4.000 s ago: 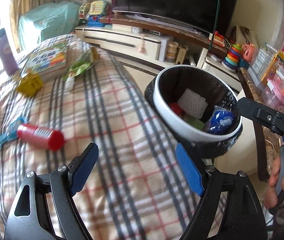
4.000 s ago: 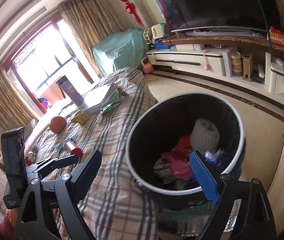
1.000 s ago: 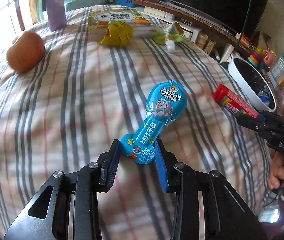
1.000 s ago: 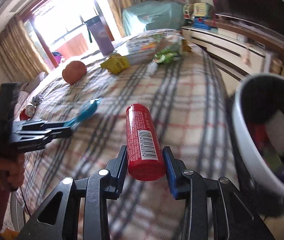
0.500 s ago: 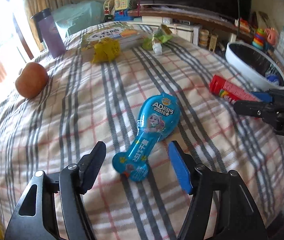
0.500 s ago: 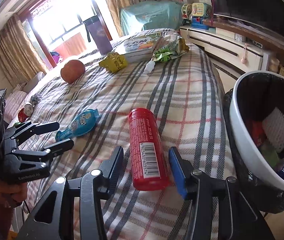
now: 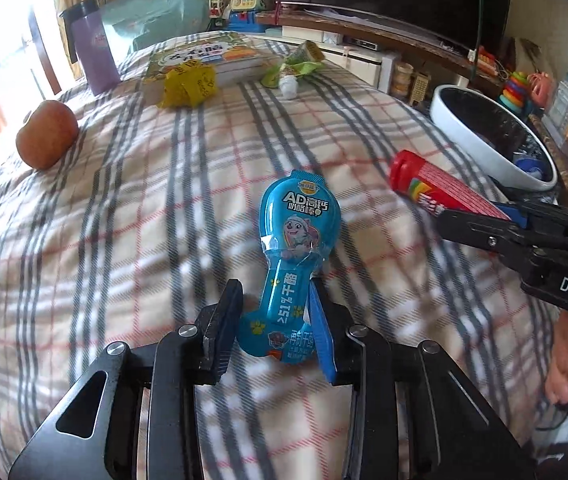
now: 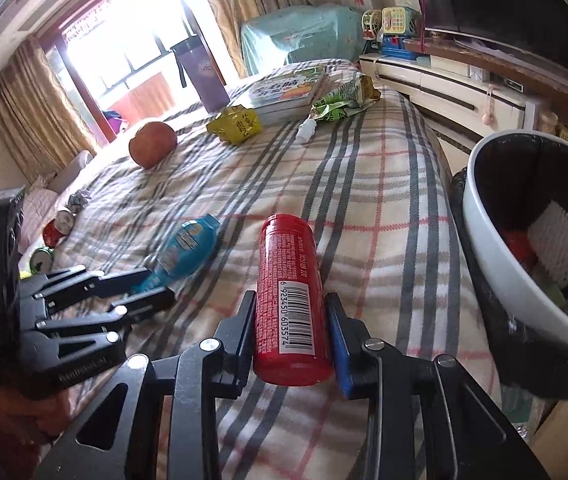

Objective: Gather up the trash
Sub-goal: 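Carry the blue candy toy and red can with both grippers over the bin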

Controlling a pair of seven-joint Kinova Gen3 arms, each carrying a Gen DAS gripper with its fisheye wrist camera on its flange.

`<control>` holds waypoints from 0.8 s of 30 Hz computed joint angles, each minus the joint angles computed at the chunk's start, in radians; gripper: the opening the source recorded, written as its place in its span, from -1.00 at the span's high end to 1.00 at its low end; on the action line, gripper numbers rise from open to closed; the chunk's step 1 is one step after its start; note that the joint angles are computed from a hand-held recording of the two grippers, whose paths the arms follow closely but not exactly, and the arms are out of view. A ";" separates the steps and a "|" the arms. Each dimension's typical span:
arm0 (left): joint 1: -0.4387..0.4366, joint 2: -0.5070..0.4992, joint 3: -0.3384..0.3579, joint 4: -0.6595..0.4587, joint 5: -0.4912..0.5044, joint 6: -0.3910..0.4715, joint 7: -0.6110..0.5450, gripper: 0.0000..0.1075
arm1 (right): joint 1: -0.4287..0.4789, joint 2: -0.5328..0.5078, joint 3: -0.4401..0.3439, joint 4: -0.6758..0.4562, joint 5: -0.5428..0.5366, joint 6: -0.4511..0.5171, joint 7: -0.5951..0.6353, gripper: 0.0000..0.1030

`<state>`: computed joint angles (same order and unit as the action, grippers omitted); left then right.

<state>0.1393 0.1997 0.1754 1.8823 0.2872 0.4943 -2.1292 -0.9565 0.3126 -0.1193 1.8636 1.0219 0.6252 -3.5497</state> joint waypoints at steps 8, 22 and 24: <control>-0.002 -0.038 0.013 0.035 0.060 0.014 -0.041 0.40 | -0.021 -0.052 -0.027 0.046 0.076 0.036 -0.116 0.37; 0.072 -0.070 0.025 0.023 0.078 0.007 -0.064 0.41 | 0.015 -0.151 -0.132 0.132 0.143 0.168 -0.254 0.37; 0.088 -0.068 0.029 0.013 0.068 0.006 -0.053 0.41 | 0.023 -0.170 -0.145 0.151 0.142 0.187 -0.272 0.37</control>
<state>0.2276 0.1321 0.2043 1.8949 0.3549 0.5003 -2.1824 -0.9336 0.1428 -0.2648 2.0148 1.1634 0.8118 -3.8219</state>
